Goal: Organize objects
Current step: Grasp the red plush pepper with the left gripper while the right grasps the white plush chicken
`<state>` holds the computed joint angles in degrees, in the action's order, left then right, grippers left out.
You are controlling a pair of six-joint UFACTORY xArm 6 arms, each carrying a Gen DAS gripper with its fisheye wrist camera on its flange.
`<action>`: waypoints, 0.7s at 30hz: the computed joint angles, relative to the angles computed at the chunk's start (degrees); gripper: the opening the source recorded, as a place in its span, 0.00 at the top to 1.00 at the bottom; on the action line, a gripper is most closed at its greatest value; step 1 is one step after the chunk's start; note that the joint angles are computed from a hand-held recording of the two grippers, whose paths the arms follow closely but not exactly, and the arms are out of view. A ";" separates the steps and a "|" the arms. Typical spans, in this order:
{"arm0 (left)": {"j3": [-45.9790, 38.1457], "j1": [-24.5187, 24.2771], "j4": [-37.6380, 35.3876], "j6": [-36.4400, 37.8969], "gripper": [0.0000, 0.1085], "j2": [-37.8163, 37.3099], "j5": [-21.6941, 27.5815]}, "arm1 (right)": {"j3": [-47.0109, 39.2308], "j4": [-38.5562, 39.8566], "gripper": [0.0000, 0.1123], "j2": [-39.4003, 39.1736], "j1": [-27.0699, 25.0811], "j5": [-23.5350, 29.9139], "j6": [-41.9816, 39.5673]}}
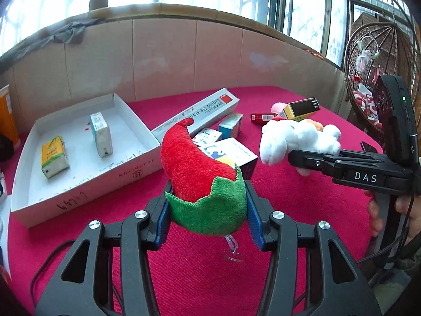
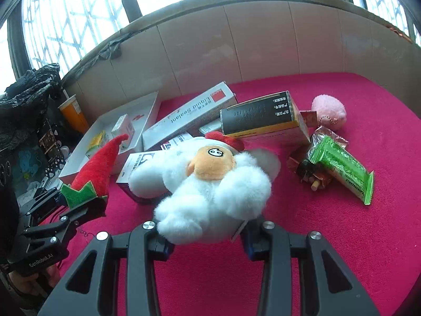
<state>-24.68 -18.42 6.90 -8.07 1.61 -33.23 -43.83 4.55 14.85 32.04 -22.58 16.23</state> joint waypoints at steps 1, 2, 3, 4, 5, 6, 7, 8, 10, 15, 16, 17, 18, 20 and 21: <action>0.36 -0.48 -1.40 1.28 0.55 -0.26 -0.81 | 0.25 0.34 0.65 -0.34 0.29 -0.60 -0.41; 0.70 -0.83 -2.43 2.18 0.55 -0.45 -1.61 | 0.49 0.86 0.65 -0.66 0.74 -1.12 -0.94; 1.08 -0.94 -3.01 2.73 0.55 -0.72 -2.42 | 0.67 1.10 0.65 -0.90 1.06 -1.61 -1.27; 1.42 -1.02 -3.60 3.27 0.55 -0.96 -3.23 | 0.81 0.98 0.65 -1.12 1.25 -1.97 -1.33; 1.62 -1.16 -4.42 3.89 0.55 -1.12 -3.97 | 0.92 0.87 0.65 -1.31 1.48 -2.32 -1.38; 1.92 -1.30 -5.18 4.39 0.55 -1.36 -4.66 | 1.07 1.17 0.65 -1.50 1.79 -2.71 -1.76; 2.22 -1.27 -5.60 4.55 0.55 -1.58 -5.38 | 1.20 1.73 0.65 -1.68 2.16 -3.06 -2.38; 2.54 -1.12 -5.73 4.41 0.55 -1.85 -6.04 | 1.54 1.96 0.65 -1.94 2.34 -3.60 -2.83; 2.75 -0.95 -6.13 4.19 0.55 -2.21 -6.45 | 1.66 3.32 0.65 -2.21 2.99 -4.15 -4.39; 3.26 -1.05 -7.16 3.93 0.55 -2.54 -7.12 | 1.97 2.50 0.65 -2.71 3.24 -4.50 -4.09; 3.41 -1.09 -7.22 3.91 0.55 -2.59 -7.48 | 2.14 2.50 0.65 -2.83 3.36 -4.89 -4.12; 3.57 -1.12 -7.34 3.96 0.55 -2.69 -7.89 | 2.26 2.77 0.65 -2.97 3.53 -5.12 -4.42; 3.70 -1.24 -7.74 4.20 0.55 -2.78 -8.23 | 2.41 2.80 0.65 -3.15 3.62 -5.29 -4.51; 3.94 -1.30 -8.15 4.44 0.55 -3.06 -8.79 | 2.81 3.60 0.65 -3.67 3.94 -5.52 -5.22; 4.10 -1.43 -8.58 4.67 0.55 -3.19 -9.14 | 2.87 3.74 0.65 -3.85 3.98 -5.51 -5.36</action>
